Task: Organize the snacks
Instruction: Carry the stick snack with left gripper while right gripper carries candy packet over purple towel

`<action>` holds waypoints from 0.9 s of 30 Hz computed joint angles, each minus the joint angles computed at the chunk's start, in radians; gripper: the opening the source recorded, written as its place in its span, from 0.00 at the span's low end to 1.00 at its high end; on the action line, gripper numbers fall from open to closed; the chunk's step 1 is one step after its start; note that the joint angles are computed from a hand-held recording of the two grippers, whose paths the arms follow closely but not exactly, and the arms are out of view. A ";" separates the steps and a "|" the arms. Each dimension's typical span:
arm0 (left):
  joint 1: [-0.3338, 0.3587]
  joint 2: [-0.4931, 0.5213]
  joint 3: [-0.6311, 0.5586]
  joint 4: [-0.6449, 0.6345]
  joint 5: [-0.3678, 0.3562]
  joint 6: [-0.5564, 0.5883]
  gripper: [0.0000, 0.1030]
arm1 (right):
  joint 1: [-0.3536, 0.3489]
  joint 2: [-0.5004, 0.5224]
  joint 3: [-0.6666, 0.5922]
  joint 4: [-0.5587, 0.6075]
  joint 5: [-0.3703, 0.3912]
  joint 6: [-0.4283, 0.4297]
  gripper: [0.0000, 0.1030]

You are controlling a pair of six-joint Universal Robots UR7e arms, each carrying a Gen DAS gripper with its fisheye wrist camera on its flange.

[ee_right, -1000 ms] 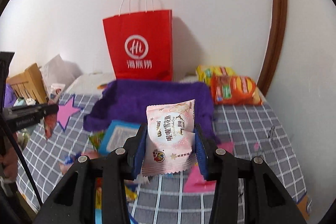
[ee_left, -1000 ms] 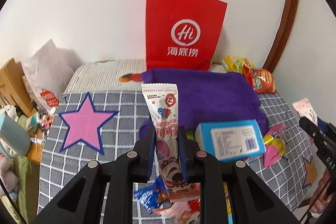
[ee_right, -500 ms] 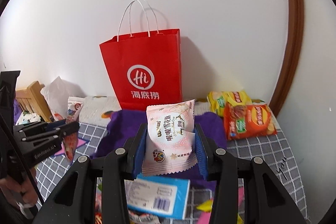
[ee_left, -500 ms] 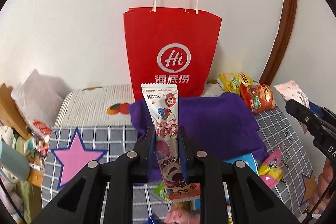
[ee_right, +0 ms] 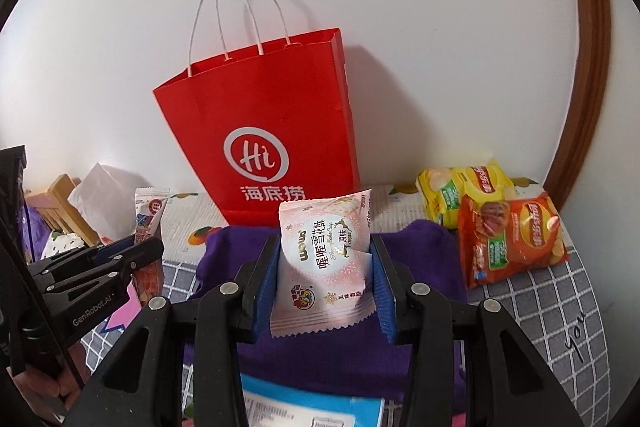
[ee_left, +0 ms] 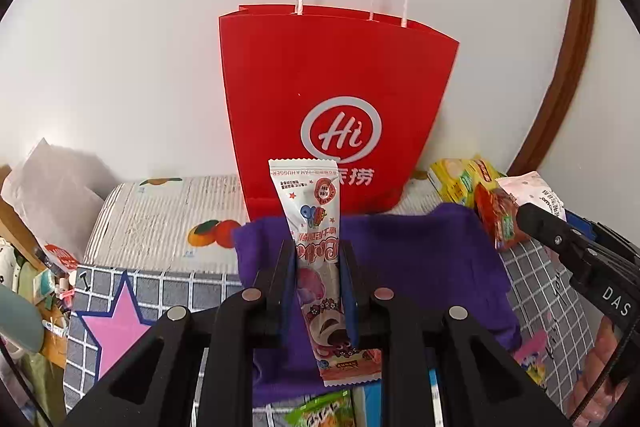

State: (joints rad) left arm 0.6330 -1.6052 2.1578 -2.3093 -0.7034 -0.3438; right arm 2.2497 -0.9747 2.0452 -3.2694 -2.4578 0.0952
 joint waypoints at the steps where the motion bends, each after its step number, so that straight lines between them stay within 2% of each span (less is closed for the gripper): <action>1: 0.006 0.007 -0.001 -0.012 0.003 0.008 0.19 | -0.007 0.005 -0.008 -0.002 0.003 -0.011 0.41; 7: 0.073 0.058 -0.009 -0.080 -0.004 0.054 0.19 | -0.058 0.024 -0.027 -0.013 0.027 -0.058 0.41; 11: 0.115 0.087 -0.022 -0.078 -0.004 0.060 0.19 | -0.110 0.028 -0.005 -0.017 0.060 -0.037 0.41; 14: 0.136 0.100 -0.032 -0.078 -0.009 0.056 0.19 | -0.146 0.019 -0.011 0.066 0.071 0.014 0.41; 16: 0.149 0.109 -0.038 -0.071 -0.010 0.056 0.19 | -0.163 0.018 -0.005 0.059 0.086 -0.001 0.41; 20: 0.174 0.126 -0.049 -0.066 -0.023 0.052 0.19 | -0.180 0.023 -0.008 0.101 0.056 -0.011 0.42; 24: 0.191 0.142 -0.054 -0.061 -0.035 0.052 0.19 | -0.205 0.025 -0.007 0.135 0.069 -0.021 0.42; 27: 0.190 0.149 -0.054 -0.052 -0.034 0.051 0.19 | -0.218 0.030 -0.013 0.169 0.068 -0.006 0.42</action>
